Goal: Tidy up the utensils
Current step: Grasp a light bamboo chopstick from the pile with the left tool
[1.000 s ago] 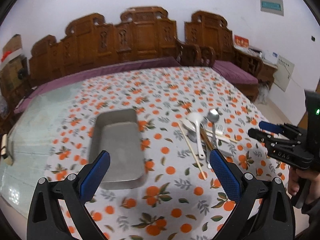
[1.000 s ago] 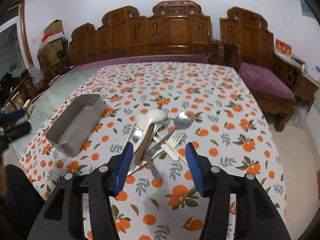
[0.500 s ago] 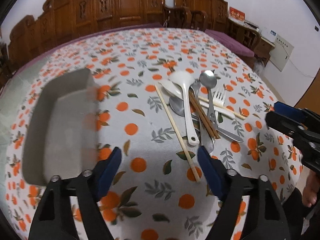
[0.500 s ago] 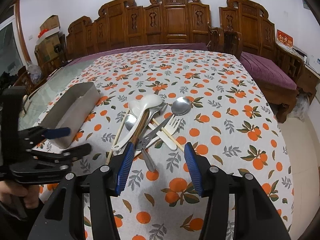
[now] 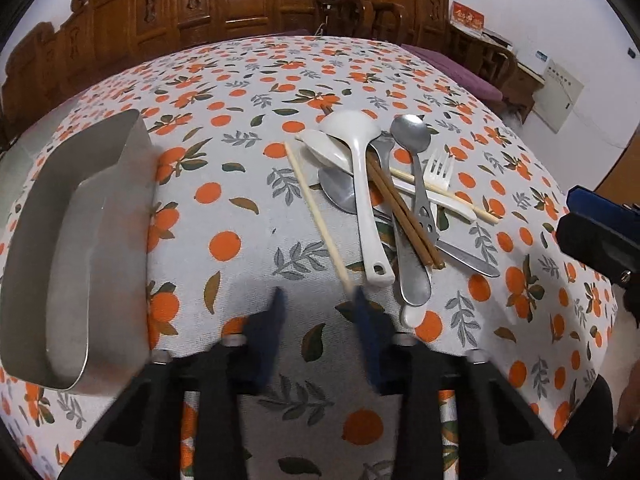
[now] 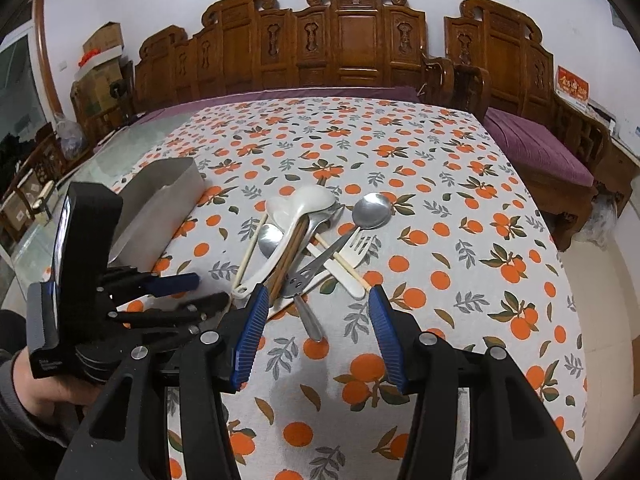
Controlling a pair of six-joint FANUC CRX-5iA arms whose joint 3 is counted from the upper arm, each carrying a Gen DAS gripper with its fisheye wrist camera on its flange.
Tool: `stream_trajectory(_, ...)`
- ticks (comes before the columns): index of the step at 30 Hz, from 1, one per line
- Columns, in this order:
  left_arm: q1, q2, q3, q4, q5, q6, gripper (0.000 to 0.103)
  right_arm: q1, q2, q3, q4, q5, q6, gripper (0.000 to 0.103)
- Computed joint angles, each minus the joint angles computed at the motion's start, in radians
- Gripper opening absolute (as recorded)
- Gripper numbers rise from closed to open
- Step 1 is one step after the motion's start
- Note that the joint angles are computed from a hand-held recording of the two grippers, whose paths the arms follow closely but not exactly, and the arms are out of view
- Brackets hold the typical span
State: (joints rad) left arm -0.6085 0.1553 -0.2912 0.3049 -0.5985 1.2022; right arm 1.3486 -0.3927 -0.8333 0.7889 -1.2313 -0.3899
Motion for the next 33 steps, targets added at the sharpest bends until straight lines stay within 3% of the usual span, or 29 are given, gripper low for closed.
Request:
stream_trajectory(1,0.003,0.003,0.003,0.001,-0.011,-0.001,0.010,-0.001,0.007,0.004,-0.004,0.001,0.002,0.054)
stream_trajectory(4,0.017,-0.007,-0.024,0.047,-0.002,-0.047,0.002,-0.011,0.025,0.013,-0.015,0.012,0.010,0.054)
stream_trajectory(10,0.042,-0.010,-0.044,0.117,-0.020,-0.121,0.000,-0.036,0.064,0.038,-0.032,0.034,0.018,0.054)
stream_trajectory(12,0.047,-0.012,-0.058,0.171,-0.018,-0.161,0.006,-0.037,0.072,0.046,-0.031,0.030,0.018,0.054)
stream_trajectory(15,0.040,-0.012,-0.067,0.206,-0.006,-0.188,0.027,-0.031,0.072,0.057,-0.038,0.008,0.018,0.054)
stream_trajectory(20,0.013,0.001,-0.052,0.176,0.010,-0.183,0.029,-0.014,0.055,0.058,-0.054,-0.032,0.010,0.054)
stream_trajectory(23,-0.016,0.012,-0.003,0.030,0.016,-0.080,0.029,-0.004,0.048,0.059,-0.060,-0.051,0.007,0.054)
stream_trajectory(24,-0.021,0.013,0.009,-0.011,0.015,-0.050,0.021,-0.002,0.047,0.061,-0.061,-0.055,0.007,0.054)
stream_trajectory(25,-0.026,0.014,0.020,-0.052,0.015,-0.023,0.006,0.000,0.048,0.063,-0.061,-0.057,0.009,0.054)
stream_trajectory(29,0.005,0.006,0.002,0.019,-0.010,-0.083,0.004,-0.006,0.066,0.080,-0.064,-0.055,0.030,0.054)
stream_trajectory(33,0.034,-0.043,-0.050,0.088,0.016,-0.155,0.004,-0.038,0.093,0.095,-0.066,-0.024,0.056,0.054)
